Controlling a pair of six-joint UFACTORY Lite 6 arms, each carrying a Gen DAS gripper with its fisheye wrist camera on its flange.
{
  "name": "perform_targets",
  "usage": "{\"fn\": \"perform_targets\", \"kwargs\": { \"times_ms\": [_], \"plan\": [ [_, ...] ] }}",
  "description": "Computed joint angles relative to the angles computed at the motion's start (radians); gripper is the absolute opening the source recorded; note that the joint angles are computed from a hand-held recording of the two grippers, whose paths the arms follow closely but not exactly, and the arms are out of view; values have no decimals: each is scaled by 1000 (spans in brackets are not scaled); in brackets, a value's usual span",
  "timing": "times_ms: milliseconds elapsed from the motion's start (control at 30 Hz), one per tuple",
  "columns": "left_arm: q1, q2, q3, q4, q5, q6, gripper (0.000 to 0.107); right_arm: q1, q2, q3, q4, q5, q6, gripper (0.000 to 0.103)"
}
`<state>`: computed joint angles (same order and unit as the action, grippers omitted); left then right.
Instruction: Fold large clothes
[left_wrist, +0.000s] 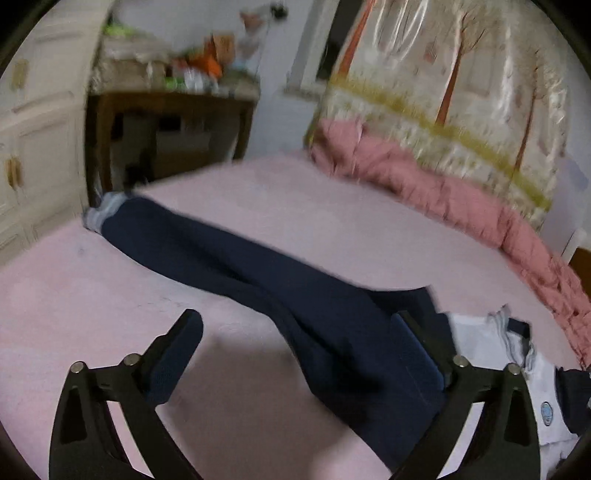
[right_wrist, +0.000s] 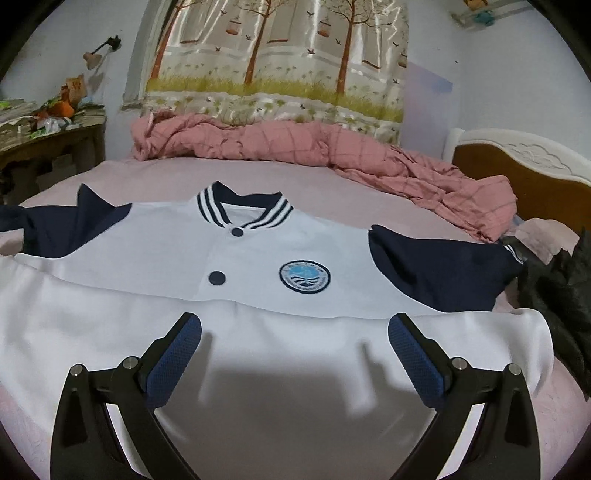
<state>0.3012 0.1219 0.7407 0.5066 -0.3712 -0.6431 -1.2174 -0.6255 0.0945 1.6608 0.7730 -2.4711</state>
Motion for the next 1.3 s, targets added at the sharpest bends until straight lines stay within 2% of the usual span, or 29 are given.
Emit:
{"fn": "perform_targets", "kwargs": {
  "times_ms": [67, 133, 233, 267, 333, 367, 433, 467, 500, 633, 700, 767, 867, 933, 1000, 1100, 1167, 1233, 1300],
  "plan": [
    [-16, 136, 126, -119, 61, 116, 87, -37, 15, 0, -9, 44, -19, 102],
    [3, 220, 161, -110, 22, 97, 85, -52, 31, 3, -13, 67, -33, 102],
    [60, 372, 248, 158, -32, -185, 69, -57, 42, 5, -31, 75, -31, 102],
    [81, 396, 268, 261, -51, -290, 68, -62, 51, 9, -39, 81, -31, 102],
    [146, 396, 275, 464, -172, -487, 57, -64, 70, 20, -49, 87, -30, 102],
    [173, 415, 290, 545, -227, -562, 49, -65, 80, 24, -53, 89, -30, 102],
    [190, 450, 326, 631, -236, -655, 30, -61, 97, 33, -54, 86, -29, 102],
    [193, 464, 331, 651, -254, -668, 11, -66, 103, 36, -53, 88, -28, 102],
    [184, 449, 308, 634, -261, -638, 7, -73, 110, 39, -55, 95, -26, 102],
    [122, 240, 87, 308, -255, -252, 5, -67, 145, 57, -49, 87, -23, 102],
    [107, 104, -58, 180, -314, -86, 5, -64, 168, 70, -47, 79, -17, 102],
    [132, -16, -163, 188, -389, -57, 4, -71, 186, 81, -57, 82, -5, 102],
    [100, -230, -317, 196, -425, -28, 3, -78, 218, 100, -61, 85, 3, 102],
    [-9, -337, -332, 156, -342, -9, 3, -50, 240, 109, -49, 59, -1, 102],
    [-198, -426, -301, 1, -157, 116, 3, -24, 250, 114, -41, 37, 1, 102],
    [-471, -482, -229, -268, 11, 307, 3, -30, 270, 124, -44, 44, 3, 102],
    [-645, -446, -153, -477, 100, 511, 3, -38, 290, 137, -53, 54, 10, 102],
    [-780, -360, -83, -686, 126, 720, 3, -52, 315, 153, -64, 66, 23, 102],
    [-894, -303, -67, -896, 96, 892, 3, -62, 327, 161, -74, 73, 37, 102]
  ]
}}
